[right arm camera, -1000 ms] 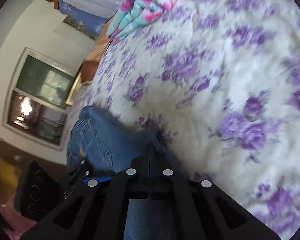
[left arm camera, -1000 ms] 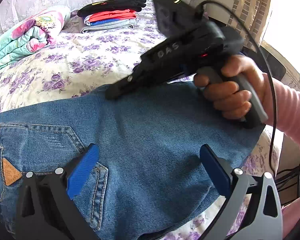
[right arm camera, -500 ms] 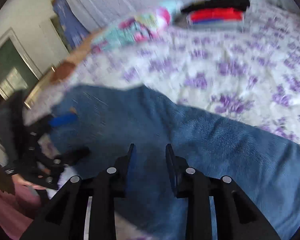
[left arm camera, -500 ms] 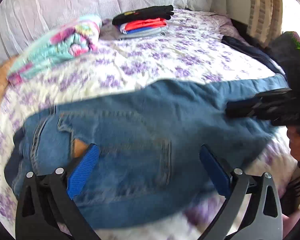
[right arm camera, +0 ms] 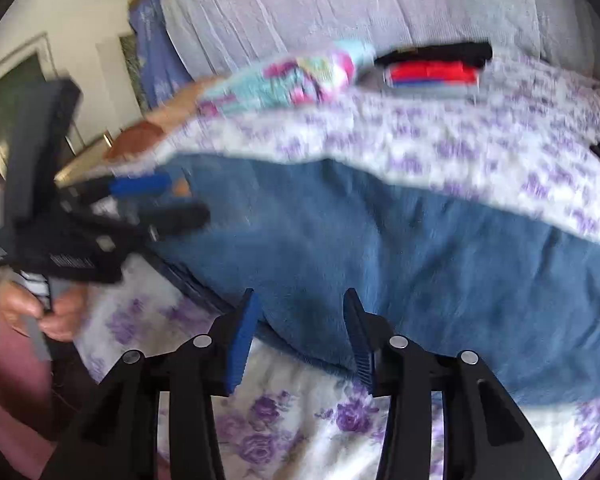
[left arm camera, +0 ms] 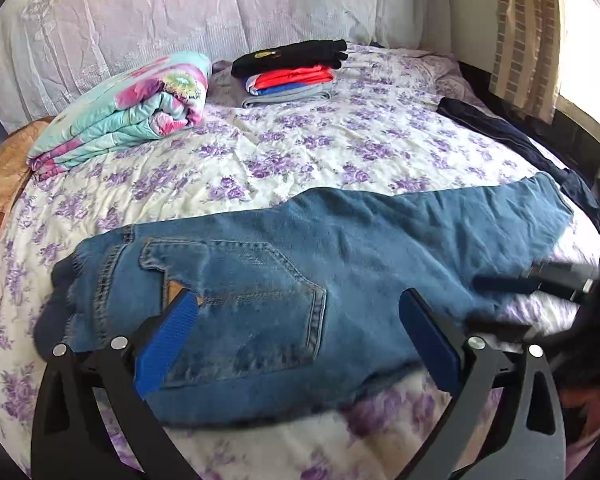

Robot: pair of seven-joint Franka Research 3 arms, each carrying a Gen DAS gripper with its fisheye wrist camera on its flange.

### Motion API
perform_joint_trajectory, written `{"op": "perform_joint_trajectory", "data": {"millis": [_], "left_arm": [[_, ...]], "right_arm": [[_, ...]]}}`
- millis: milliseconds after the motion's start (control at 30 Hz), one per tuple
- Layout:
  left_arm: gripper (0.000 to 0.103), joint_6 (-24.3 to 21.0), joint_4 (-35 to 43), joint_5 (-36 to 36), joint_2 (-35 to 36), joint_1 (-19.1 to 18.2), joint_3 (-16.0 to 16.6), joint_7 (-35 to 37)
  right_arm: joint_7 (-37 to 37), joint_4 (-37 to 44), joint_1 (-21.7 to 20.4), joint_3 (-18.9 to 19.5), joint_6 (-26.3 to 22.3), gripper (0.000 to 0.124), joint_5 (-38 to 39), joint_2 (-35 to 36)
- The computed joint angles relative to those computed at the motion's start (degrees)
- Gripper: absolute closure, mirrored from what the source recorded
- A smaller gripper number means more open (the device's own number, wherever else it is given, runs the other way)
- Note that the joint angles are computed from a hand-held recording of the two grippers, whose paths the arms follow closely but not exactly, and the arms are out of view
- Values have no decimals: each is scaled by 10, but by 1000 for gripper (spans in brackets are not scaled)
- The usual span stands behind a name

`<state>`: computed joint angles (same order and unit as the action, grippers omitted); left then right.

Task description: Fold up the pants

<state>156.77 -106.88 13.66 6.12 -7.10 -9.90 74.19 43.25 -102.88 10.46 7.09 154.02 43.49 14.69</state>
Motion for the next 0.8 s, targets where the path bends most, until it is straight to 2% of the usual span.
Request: {"op": "perform_joint_trajectory", "data": {"millis": [33,67,100,133,167,200,233,267,300,333,400,467,533,600,633,667,767,800], "left_arm": [[4,-34,17,16,13,-4,3,-13],[4,-54,21,25,20,-6,5,-20],[4,-47,5,38,16,-5,6,-14],[4,-31,-13,73,6,-10,11,-28],[4,-34,-21,121,-3,-18,15,-53],[4,-42,-18,135,-5,-20,14,-61],[4,-45,-12,123,-5,-22,14,-54],[4,-34,-4,70,-3,-10,1,-20],[4,-16,2,10,0,-3,-9,18],[4,3,11,-50,7,3,-20,51],[4,4,48,-129,33,5,-38,90],[4,-25,102,-182,75,3,-57,119],[4,-51,138,-181,108,-10,-58,118],[4,-100,177,-148,142,-31,-47,94],[4,-110,183,-127,150,-42,-39,77],[4,-109,183,-95,154,-56,-27,59],[4,-103,176,-57,150,-66,-23,38],[4,-98,169,-60,147,-62,-26,38]], "right_arm": [[15,-4,-1,2,4,79,-21,6],[-9,-21,-16,23,26,79,-10,-3],[-74,-39,-32,36,24,78,19,-18],[-99,-43,-30,28,16,78,36,-28],[-118,-46,-20,12,13,78,61,-36],[-139,-47,-25,11,27,75,96,-43],[-158,-46,-27,10,52,67,134,-46],[-181,-36,-29,11,99,62,185,-43],[-174,-17,-32,13,138,60,198,-28],[-137,0,-19,-5,153,60,172,-12],[-7,38,3,-52,147,60,46,27],[62,81,11,-87,91,60,-50,63],[92,101,8,-104,60,61,-115,83],[29,105,-37,-68,50,61,-97,87],[15,118,-68,-47,37,61,-100,95],[-7,111,-79,-46,26,61,-90,87],[53,119,-74,-95,64,60,-174,99],[58,126,-87,-91,55,60,-174,102]]}}
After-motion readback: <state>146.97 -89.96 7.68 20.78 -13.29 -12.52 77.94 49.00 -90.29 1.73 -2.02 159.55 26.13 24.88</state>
